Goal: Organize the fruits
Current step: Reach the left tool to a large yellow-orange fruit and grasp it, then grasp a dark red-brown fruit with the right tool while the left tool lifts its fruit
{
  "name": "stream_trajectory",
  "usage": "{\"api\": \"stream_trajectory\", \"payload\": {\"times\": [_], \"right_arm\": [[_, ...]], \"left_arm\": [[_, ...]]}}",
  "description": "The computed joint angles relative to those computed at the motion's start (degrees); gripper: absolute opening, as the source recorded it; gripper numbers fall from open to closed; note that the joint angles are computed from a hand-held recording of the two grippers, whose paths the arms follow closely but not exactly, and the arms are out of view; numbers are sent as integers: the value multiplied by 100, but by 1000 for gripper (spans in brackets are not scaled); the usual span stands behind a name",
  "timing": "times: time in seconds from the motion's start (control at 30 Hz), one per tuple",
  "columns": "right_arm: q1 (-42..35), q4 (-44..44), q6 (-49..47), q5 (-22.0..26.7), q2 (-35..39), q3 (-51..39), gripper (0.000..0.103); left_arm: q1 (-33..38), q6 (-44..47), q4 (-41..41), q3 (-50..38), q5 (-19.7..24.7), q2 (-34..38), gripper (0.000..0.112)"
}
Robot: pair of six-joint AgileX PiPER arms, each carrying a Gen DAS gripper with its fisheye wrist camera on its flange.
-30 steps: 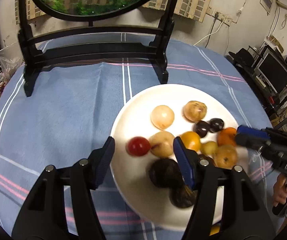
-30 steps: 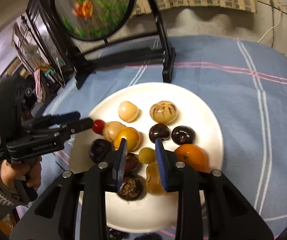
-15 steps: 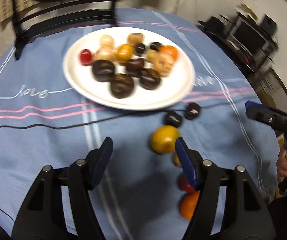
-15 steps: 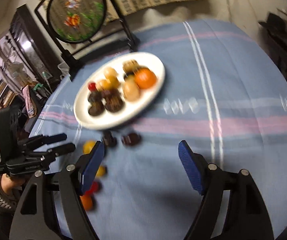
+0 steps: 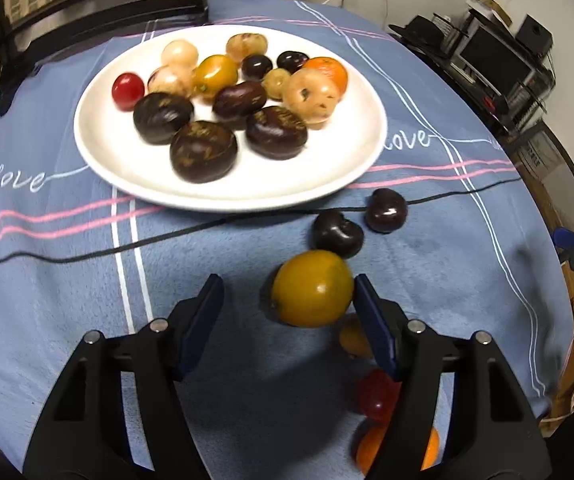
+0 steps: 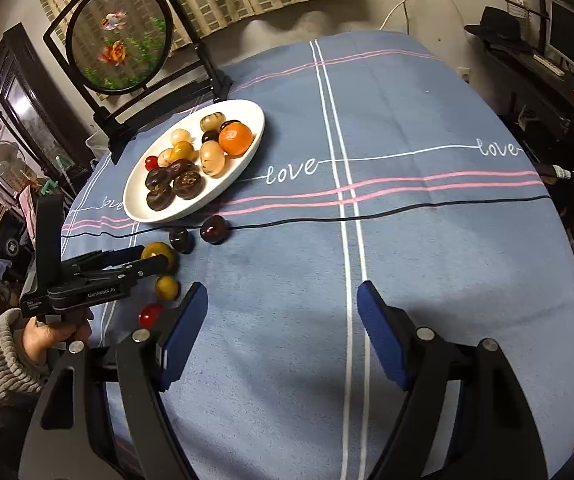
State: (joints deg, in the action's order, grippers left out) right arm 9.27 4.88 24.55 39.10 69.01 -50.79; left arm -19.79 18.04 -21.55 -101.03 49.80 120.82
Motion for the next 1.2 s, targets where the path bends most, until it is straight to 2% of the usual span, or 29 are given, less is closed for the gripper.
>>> {"api": "stream_trajectory", "payload": {"times": [0.07, 0.1, 0.13, 0.37, 0.53, 0.67, 0.77, 0.9, 1.07, 1.2], "right_arm": [[43, 28, -103, 23, 85, -80, 77], [64, 57, -171, 30, 133, -118, 77], [82, 106, -272, 40, 201, -171, 77], [215, 591, -1054, -90, 712, -447, 77], [815, -218, -886, -189, 1644, -1092, 76], [735, -11, -1258, -360, 2216, -1477, 62], [623, 203, -1595, -395, 2574, -1744, 55], [545, 426, -2032, -370, 2977, -2035, 50], [483, 633, -2365, -323, 3317, -2296, 48], [479, 839, -2663, -380, 3457, -2375, 31]], "left_arm": [[25, 116, -120, 108, -103, -20, 57], [36, 174, -168, 139, -137, -28, 45], [35, 223, -187, 203, -194, -53, 42], [288, 366, -384, 777, -361, -503, 42], [666, 238, -183, 1653, -499, -1248, 41], [976, 33, 1, 2394, -582, -1815, 41], [1132, -139, 124, 2789, -644, -2120, 41], [1224, -379, 277, 3174, -723, -2457, 41], [1266, -722, 502, 3567, -785, -2768, 41], [1292, -853, 610, 3737, -818, -2921, 41]]}}
